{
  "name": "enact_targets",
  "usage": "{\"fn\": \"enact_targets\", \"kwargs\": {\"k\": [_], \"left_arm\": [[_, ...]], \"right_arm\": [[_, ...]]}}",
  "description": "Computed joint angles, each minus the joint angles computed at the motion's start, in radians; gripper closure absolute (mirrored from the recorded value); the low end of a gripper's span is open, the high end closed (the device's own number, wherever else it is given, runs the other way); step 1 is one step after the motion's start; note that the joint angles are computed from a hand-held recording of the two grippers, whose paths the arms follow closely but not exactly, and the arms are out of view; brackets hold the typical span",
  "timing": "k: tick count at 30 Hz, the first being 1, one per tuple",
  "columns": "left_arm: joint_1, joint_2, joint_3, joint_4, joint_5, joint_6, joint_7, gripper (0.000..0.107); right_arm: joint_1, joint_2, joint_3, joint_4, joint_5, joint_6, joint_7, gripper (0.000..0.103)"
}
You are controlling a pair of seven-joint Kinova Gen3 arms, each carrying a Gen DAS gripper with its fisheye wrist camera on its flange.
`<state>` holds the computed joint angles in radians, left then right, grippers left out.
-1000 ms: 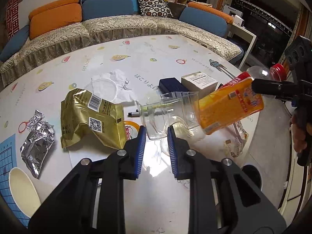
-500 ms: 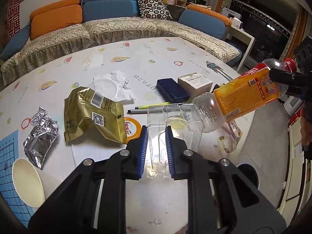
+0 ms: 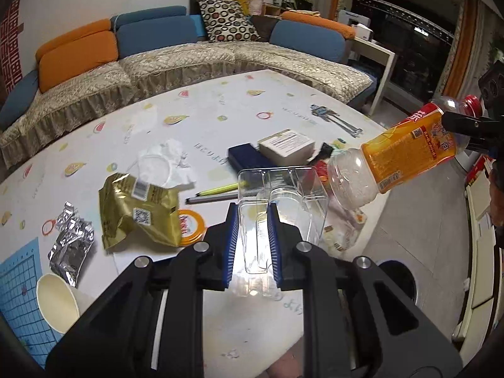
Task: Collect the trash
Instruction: 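Lift the cup and bottle with both grippers and carry them to the grey bin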
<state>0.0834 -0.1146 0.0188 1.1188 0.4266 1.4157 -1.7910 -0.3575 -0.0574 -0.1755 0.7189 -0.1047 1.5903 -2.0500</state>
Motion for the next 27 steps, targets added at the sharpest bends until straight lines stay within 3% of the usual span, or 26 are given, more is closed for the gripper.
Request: {"fn": "enact_targets", "kwargs": {"k": [7,15,20,27], "left_arm": [[0.09,0.024,0.103,-0.085,-0.045,0.005,0.051,0.091],[0.27,0.078,0.247,-0.132,-0.168,-0.026,0.151,0.091],[0.407,0.125,0.311,-0.128,-0.245,-0.049,0.21,0.091],[0.587,0.199,0.347,-0.075,-0.338,-0.085,0.288,0.091]], "right_arm": [[0.074,-0.115,0.059,0.036,-0.019,0.087,0.023,0.036],[0.165,-0.292,0.21,0.197,-0.086,0.154,0.076,0.036],[0.2,-0.41,0.28,0.361,-0.088,0.177,0.092,0.036],[0.25,-0.578,0.355,0.653,-0.073,0.175,0.088,0.036]]}}
